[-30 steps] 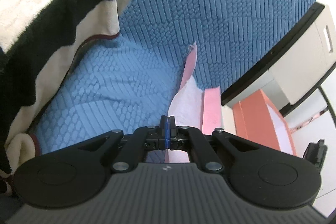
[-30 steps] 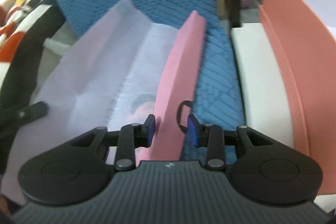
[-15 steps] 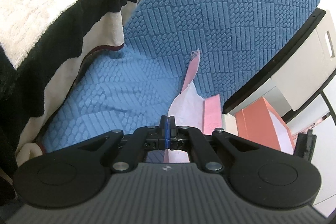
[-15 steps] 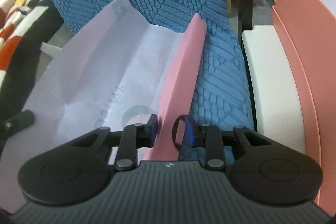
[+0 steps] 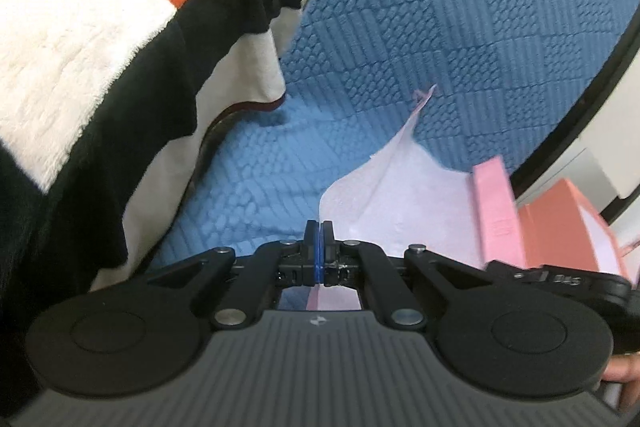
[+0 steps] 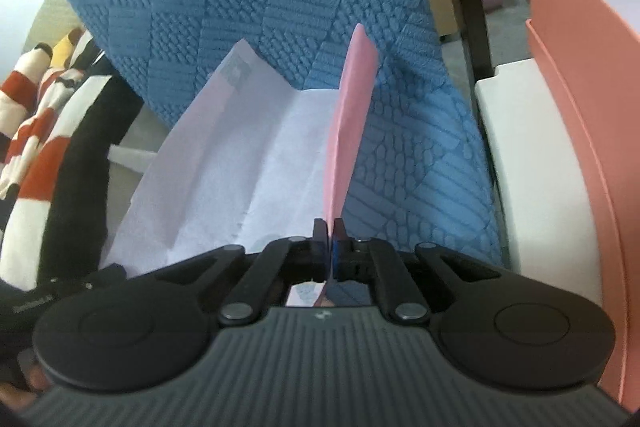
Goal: Fold shopping bag
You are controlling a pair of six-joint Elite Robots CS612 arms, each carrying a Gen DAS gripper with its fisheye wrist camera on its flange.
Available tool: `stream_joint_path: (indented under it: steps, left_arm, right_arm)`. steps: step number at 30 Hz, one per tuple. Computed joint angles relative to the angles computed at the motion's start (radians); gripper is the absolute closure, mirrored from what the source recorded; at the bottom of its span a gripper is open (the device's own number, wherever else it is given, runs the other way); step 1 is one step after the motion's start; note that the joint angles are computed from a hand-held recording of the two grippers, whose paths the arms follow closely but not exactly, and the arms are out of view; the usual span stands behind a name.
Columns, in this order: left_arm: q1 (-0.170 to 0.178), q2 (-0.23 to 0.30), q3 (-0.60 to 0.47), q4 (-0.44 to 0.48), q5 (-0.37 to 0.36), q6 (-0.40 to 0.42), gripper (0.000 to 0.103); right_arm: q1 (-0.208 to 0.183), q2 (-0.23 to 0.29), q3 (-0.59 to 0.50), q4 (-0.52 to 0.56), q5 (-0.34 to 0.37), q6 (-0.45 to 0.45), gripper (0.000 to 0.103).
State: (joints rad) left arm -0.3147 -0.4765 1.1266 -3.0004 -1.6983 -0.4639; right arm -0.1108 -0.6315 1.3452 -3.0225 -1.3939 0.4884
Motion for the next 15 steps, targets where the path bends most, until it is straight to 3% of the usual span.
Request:
stream_joint_path:
  steps: [3, 6, 10, 15]
  left_arm:
    - [-0.003, 0.015, -0.034, 0.050, 0.033, 0.018, 0.103]
    - [-0.010, 0.031, -0.067, 0.104, 0.077, 0.053, 0.103]
    - [-0.024, 0.053, -0.112, 0.208, 0.113, 0.100, 0.103]
    - [-0.028, 0.064, -0.130, 0.262, 0.126, 0.110, 0.103]
  right_arm:
    - [0.001, 0.004, -0.011, 0.025, -0.014, 0.006, 0.098]
    - [0.014, 0.006, -0.030, 0.100, -0.088, -0.042, 0.098]
    - [0.020, 0.014, -0.050, 0.169, -0.129, -0.049, 0.098]
    - [0.010, 0.019, -0.052, 0.182, -0.101, 0.000, 0.098]
